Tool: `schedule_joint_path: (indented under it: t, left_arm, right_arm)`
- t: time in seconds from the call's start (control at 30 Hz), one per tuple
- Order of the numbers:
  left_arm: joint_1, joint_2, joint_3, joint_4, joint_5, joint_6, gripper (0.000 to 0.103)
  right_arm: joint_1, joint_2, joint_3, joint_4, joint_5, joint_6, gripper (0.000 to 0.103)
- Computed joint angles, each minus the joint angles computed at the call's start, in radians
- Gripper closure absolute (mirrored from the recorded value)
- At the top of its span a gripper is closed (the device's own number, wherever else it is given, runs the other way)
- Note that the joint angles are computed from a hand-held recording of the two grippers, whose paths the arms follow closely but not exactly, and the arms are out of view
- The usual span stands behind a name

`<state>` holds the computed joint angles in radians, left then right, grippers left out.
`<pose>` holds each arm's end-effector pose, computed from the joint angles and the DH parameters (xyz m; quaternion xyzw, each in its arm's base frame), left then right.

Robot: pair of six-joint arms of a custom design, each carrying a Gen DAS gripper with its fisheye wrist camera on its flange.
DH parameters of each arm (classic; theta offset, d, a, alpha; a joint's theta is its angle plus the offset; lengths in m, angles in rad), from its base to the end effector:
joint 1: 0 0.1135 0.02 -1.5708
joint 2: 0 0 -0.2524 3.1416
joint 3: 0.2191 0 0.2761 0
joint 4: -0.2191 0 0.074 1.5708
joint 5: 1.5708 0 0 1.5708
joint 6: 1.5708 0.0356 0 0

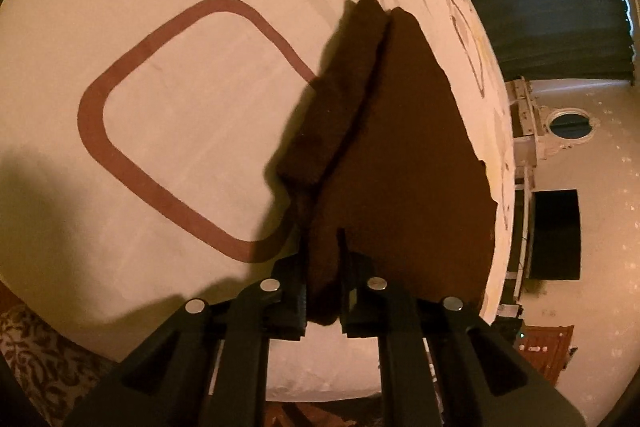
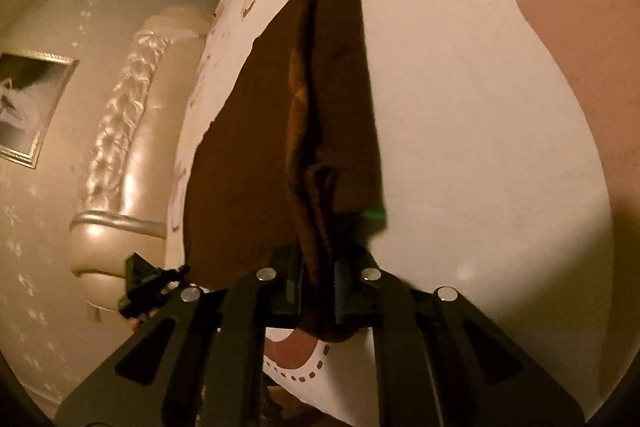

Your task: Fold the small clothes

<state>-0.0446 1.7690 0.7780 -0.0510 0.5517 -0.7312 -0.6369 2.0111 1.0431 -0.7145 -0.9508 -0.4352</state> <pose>0.3190 -0.0329 0.0783 -0.2456 0.8985 -0.3385 0.1333 0.2739 -0.1666 0.0598 0.1148 0.8806 0.4182 0.1907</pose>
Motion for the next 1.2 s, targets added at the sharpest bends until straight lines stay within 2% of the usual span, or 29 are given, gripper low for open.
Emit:
schedule_joint_path:
  t: [0.2, 0.3, 0.33, 0.47, 0.57, 0.77, 0.87, 0.97, 1.07, 1.13, 1.2]
  left_arm:
    - [0.004, -0.008, -0.028, 0.053, 0.025, 0.023, 0.087]
    - [0.009, -0.029, -0.041, 0.054, 0.039, 0.049, 0.079]
    - [0.026, -0.050, -0.059, 0.041, 0.048, 0.075, 0.074]
    - [0.069, -0.103, -0.055, -0.008, 0.042, 0.133, 0.055]
    - [0.112, -0.085, -0.016, -0.015, 0.060, 0.147, 0.046]
    - [0.099, 0.093, 0.200, -0.083, 0.046, 0.216, 0.040]
    - [0.072, 0.191, 0.327, -0.136, 0.008, 0.249, 0.039]
    - [0.060, 0.250, 0.410, -0.170, 0.007, 0.274, 0.030]
    - [0.045, 0.285, 0.463, -0.190, -0.007, 0.292, 0.029]
    - [0.036, 0.290, 0.470, -0.192, -0.022, 0.294, 0.029]
    - [0.022, 0.291, 0.482, -0.204, -0.044, 0.315, 0.033]
  right_arm:
    - [-0.007, 0.006, 0.032, -0.067, 0.005, -0.027, 0.088]
    - [-0.025, 0.001, 0.037, -0.096, 0.007, -0.035, 0.082]
    - [-0.041, -0.009, 0.041, -0.108, 0.016, -0.039, 0.080]
    - [-0.073, -0.150, -0.035, 0.007, 0.060, 0.056, 0.078]
    - [-0.062, -0.278, -0.109, 0.075, 0.043, 0.120, 0.078]
    - [0.096, -0.411, -0.241, 0.132, -0.025, 0.193, 0.078]
    - [0.225, -0.433, -0.315, 0.221, -0.027, 0.284, 0.078]
    - [0.355, -0.437, -0.379, 0.331, 0.004, 0.366, 0.077]
    - [0.447, -0.430, -0.427, 0.443, 0.040, 0.434, 0.076]
    - [0.483, -0.407, -0.444, 0.519, 0.062, 0.482, 0.071]
    - [0.500, -0.384, -0.465, 0.586, 0.066, 0.525, 0.069]
